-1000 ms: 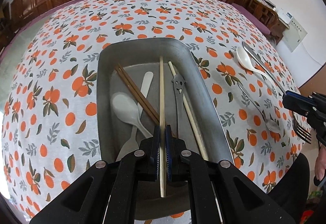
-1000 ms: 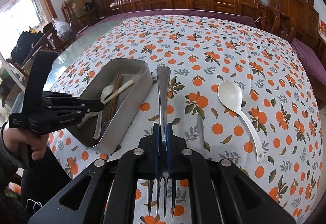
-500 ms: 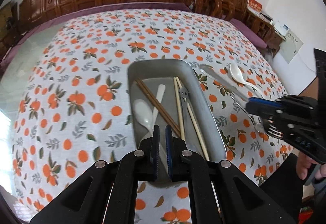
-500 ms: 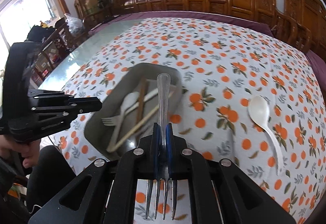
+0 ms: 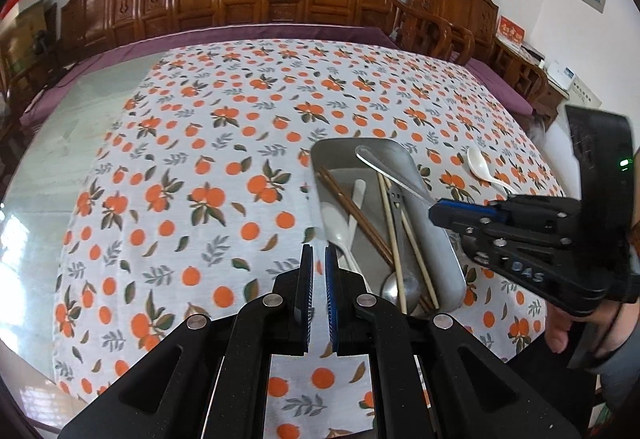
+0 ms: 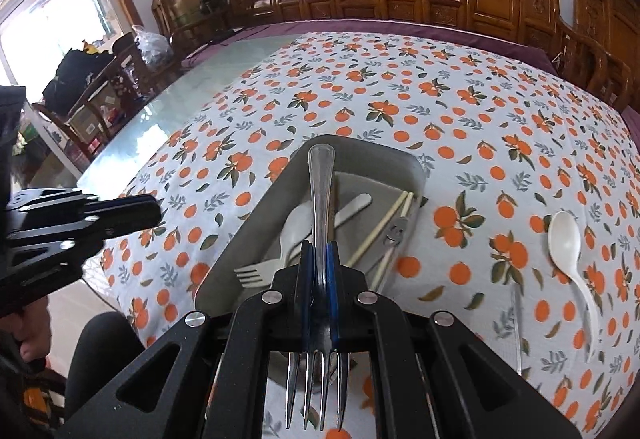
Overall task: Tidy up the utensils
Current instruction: 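Lower the metal fork into the grey tray and open the right gripper, then move both grippers back toward the remaining spoons on the cloth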
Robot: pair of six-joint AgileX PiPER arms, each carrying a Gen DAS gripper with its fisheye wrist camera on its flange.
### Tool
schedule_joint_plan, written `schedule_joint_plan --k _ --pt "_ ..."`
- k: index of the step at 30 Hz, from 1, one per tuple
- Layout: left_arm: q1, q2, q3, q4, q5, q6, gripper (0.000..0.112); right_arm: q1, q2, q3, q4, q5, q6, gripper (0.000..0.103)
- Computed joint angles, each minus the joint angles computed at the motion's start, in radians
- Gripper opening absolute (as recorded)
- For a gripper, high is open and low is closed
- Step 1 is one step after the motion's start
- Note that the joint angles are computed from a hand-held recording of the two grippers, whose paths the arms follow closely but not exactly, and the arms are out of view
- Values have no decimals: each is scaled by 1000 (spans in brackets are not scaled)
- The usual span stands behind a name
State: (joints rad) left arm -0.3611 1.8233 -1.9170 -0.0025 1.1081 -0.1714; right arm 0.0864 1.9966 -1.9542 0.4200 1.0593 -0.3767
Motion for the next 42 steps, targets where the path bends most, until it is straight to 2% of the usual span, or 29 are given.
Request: schedule_joint_plan --k 14,25,35,42 --pt "24 -29 37 3 -8 2 5 47 166 -198 -87 34 215 8" --pt "14 -23 38 9 -6 -5 5 59 200 -211 -61 59 198 8" --pt "1 -23 27 18 -1 -15 5 40 155 -147 -3 31 130 10" --pt "-44 -4 -29 35 21 -36 5 -29 41 -44 50 3 27 10"
